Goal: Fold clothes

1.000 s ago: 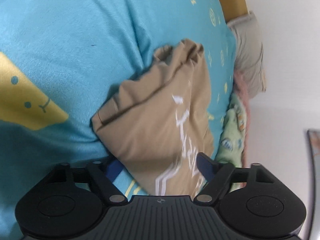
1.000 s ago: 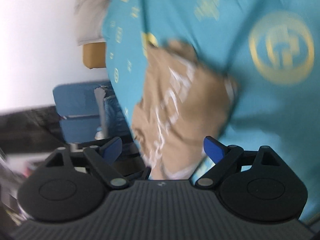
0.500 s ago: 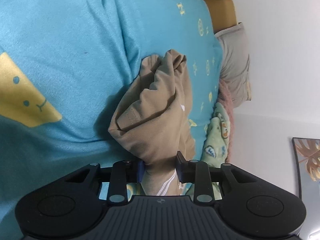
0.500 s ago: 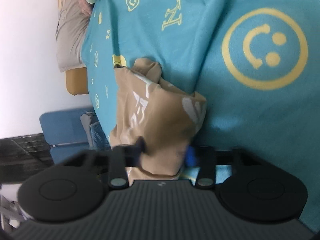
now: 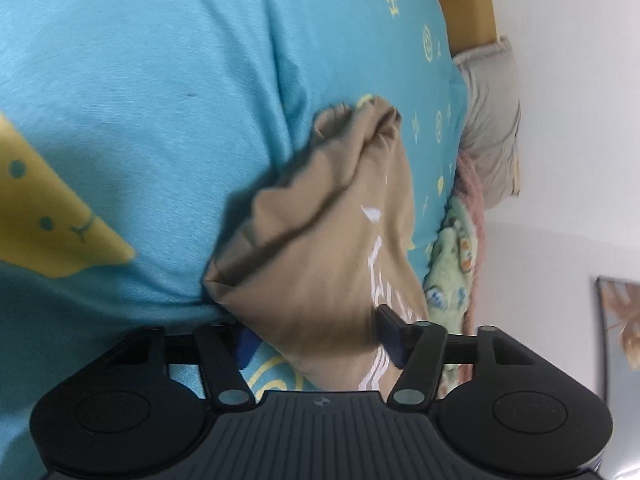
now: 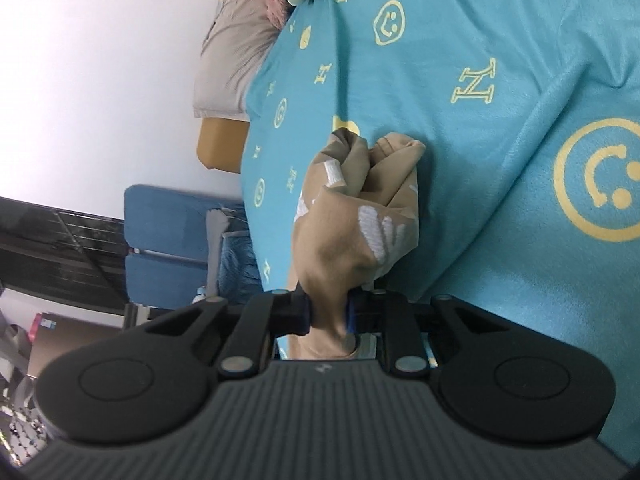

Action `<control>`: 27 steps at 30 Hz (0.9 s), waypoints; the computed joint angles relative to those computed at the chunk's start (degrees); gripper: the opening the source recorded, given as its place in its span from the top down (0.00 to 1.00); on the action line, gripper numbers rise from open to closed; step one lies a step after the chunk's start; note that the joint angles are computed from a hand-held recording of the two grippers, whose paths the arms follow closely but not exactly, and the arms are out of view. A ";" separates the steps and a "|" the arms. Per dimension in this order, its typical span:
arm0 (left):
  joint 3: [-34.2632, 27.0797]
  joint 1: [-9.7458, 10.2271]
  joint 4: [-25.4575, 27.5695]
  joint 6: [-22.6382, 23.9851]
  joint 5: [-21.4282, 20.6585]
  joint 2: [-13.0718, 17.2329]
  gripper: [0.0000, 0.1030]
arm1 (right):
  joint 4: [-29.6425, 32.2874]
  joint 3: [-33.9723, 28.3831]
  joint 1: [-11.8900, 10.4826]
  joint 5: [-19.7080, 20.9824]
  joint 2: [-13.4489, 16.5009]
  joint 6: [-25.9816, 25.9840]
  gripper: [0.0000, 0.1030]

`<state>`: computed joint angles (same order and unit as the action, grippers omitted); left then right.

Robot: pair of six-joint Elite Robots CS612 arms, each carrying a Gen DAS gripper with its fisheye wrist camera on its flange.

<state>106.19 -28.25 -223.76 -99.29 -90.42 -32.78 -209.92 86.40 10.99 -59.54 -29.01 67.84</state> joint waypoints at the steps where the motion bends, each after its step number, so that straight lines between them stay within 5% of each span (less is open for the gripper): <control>1: 0.28 -0.15 -0.82 -0.11 0.88 -0.15 0.52 | -0.27 0.22 0.01 -0.11 -0.17 -0.03 0.81; 5: 0.85 -0.68 -4.86 1.83 2.73 -0.88 0.68 | -2.46 3.03 -0.49 -0.78 -1.88 0.23 0.82; 7: 0.45 -0.42 -4.76 5.52 0.01 -1.77 0.72 | -3.15 5.32 -0.93 -1.56 -3.37 0.84 0.82; 17: -7.62 -3.20 7.55 15.00 -9.94 -6.18 0.77 | -5.82 16.13 -8.34 -0.54 -12.02 0.21 0.82; 21: -18.23 -4.64 16.36 19.18 -11.75 -4.91 0.78 | -3.21 15.35 -11.95 -2.36 -14.68 -1.90 0.82; 27: -39.17 -7.84 27.13 24.56 -11.89 1.00 0.78 | -0.98 9.57 -16.83 -7.71 -16.53 -10.80 0.82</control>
<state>67.02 -36.09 -196.64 -74.72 -102.31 -31.79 -210.90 95.97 -5.84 -67.25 -45.53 57.04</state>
